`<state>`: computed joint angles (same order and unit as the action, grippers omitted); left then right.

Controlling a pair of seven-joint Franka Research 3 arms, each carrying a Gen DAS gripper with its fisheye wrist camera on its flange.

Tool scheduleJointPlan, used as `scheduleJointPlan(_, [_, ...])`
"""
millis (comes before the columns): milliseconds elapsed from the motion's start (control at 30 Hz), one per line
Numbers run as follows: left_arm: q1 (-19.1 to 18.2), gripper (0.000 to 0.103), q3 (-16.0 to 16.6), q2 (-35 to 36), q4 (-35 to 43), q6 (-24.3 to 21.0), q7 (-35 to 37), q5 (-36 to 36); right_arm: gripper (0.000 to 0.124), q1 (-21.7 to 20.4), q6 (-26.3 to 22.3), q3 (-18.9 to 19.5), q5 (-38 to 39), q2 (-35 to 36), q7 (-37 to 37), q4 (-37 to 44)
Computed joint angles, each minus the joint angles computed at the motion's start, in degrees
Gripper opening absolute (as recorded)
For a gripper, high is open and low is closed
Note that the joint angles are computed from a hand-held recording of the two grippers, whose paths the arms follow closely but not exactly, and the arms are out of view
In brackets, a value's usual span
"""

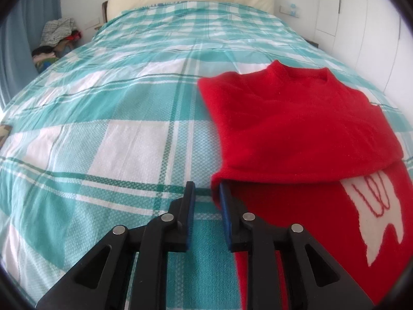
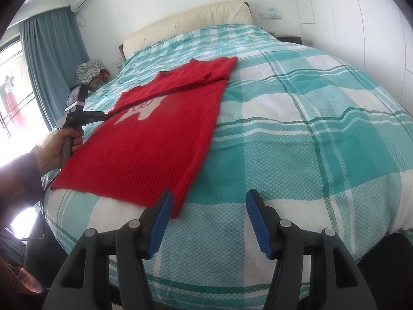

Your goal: Fold small clothes

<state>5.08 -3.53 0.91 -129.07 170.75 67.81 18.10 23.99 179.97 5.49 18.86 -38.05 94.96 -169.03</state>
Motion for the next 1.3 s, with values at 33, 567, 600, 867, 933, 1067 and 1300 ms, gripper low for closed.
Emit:
scheduleJointPlan(33, [0.2,0.024,0.2,-0.7,-0.5,-0.8,-0.7,-0.3,0.058,0.0,-0.2,0.0,0.1,-0.3,0.1,-0.1])
scheduleJointPlan(567, [-12.2,0.074,11.8,-37.2,-30.3,-8.5,17.6,-20.1,0.060,-5.2,-8.9,4.9,-2.8,-13.1,6.2,-2.7])
scheduleJointPlan(600, [-12.9,0.074,12.4,-39.8,-31.8,-9.6,18.4,-21.3,0.060,-5.1,-9.6,4.6,-3.0,-13.9,6.4,-2.6])
scheduleJointPlan(867, [-12.6,0.079,12.6,-57.7,-37.5,-16.2,18.3,-25.6,0.060,-5.5,-15.5,3.5,-5.1,-17.7,5.2,2.1])
scheduleJointPlan(933, [-11.9,0.083,11.2,-59.8,-37.2,-18.0,17.3,-25.1,0.060,-5.3,-17.1,3.5,-5.5,-17.8,4.4,4.4])
scheduleJointPlan(1067, [-12.7,0.084,9.0,-60.3,-36.0,-21.4,14.8,-24.6,0.066,-4.0,-20.3,3.1,-5.5,-16.8,2.2,8.6])
scheduleJointPlan(1300, [-13.5,0.084,6.9,-53.4,-32.6,-23.7,10.5,-23.8,0.069,-0.9,-22.9,-2.0,-0.2,-9.4,-2.3,11.7])
